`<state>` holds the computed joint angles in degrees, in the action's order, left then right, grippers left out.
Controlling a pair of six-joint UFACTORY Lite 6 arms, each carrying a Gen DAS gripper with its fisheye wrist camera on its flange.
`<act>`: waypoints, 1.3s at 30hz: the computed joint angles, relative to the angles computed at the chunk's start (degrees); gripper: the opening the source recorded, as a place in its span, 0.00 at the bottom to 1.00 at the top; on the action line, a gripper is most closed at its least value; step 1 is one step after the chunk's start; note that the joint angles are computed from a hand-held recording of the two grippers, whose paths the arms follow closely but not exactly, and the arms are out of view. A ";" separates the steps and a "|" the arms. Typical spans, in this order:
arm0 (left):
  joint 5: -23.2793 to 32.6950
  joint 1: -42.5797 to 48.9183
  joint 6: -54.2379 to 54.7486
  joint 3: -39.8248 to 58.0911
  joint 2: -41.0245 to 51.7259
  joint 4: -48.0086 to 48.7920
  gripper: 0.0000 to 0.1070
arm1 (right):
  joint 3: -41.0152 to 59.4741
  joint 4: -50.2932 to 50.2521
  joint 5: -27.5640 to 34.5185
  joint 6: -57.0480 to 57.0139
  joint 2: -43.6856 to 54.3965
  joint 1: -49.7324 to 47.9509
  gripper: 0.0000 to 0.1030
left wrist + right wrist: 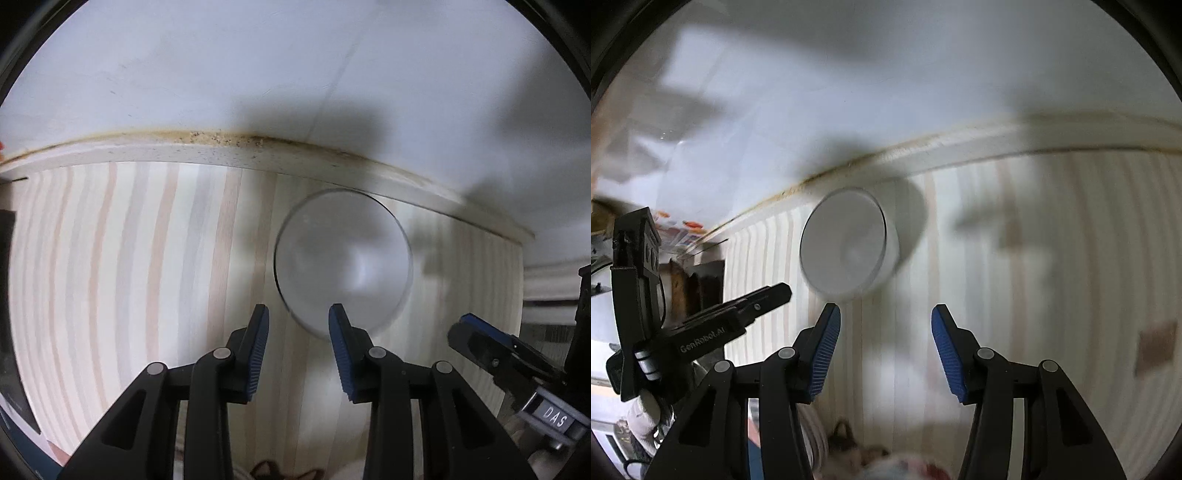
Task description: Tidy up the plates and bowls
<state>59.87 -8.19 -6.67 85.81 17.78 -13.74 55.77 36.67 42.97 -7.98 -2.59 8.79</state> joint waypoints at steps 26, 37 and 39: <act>-3.83 1.10 4.18 2.84 10.21 -2.83 0.17 | 12.70 3.57 -6.33 -4.02 23.60 2.67 0.13; -4.54 -3.20 0.33 -1.88 1.73 0.65 0.17 | 6.85 0.79 -6.17 -1.64 14.49 3.99 0.13; -4.16 -4.28 -0.25 -3.55 -1.12 0.99 0.17 | 5.56 -0.28 -5.98 -0.24 12.03 4.69 0.13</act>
